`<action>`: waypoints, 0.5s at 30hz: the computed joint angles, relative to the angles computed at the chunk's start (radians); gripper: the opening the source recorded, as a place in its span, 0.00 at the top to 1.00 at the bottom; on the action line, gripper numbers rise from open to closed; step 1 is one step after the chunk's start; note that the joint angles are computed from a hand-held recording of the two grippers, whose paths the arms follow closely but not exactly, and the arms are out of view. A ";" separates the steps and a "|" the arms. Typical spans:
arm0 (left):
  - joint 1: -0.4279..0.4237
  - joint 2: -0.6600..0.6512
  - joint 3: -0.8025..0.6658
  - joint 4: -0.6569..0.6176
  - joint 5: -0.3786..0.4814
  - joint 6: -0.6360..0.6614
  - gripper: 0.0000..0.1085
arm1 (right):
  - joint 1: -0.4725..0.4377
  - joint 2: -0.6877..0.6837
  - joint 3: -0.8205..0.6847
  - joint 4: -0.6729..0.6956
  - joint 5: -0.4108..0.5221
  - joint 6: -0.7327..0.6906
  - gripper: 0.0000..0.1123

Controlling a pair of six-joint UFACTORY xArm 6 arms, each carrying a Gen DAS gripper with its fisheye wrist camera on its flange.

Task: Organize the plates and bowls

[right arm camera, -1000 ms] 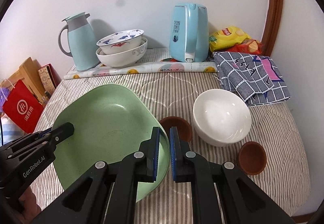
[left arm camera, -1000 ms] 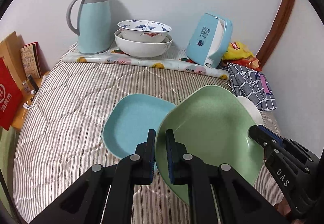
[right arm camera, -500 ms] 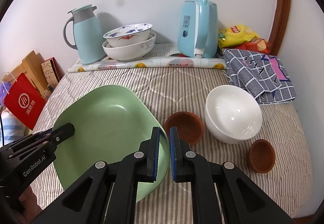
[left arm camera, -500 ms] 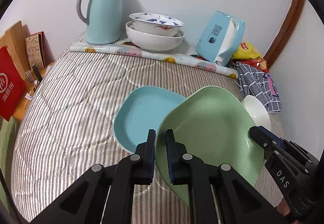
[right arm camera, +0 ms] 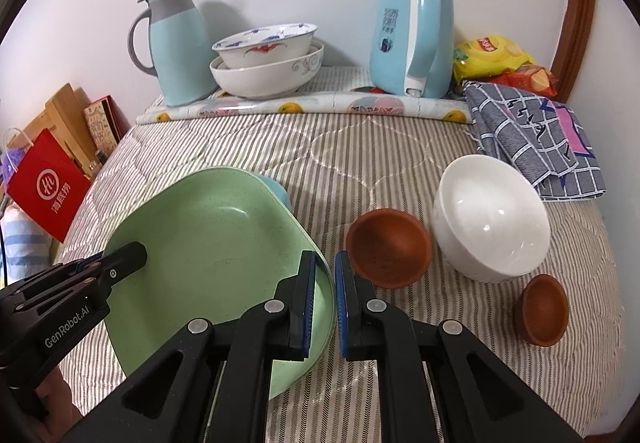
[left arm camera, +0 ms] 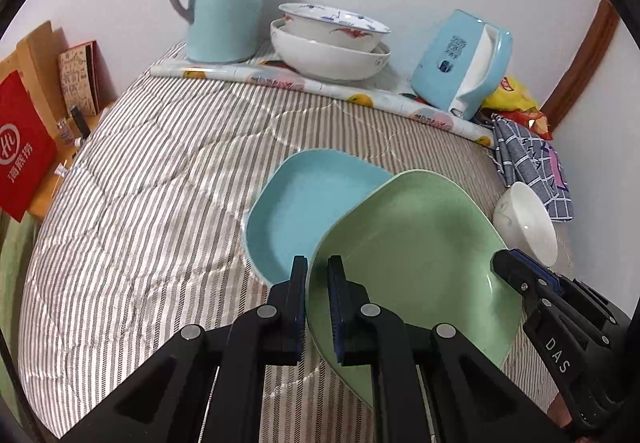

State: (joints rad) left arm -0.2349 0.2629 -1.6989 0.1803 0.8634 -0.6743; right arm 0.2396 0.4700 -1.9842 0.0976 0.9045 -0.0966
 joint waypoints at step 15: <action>0.032 -0.012 0.028 -0.009 0.008 -0.026 0.90 | 0.029 0.084 -0.124 0.000 0.068 -0.027 0.91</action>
State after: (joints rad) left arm -0.2029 0.2512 -1.6705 0.1710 0.8719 -0.6999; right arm 0.2690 0.5541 -2.1084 0.0980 0.9726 -0.1235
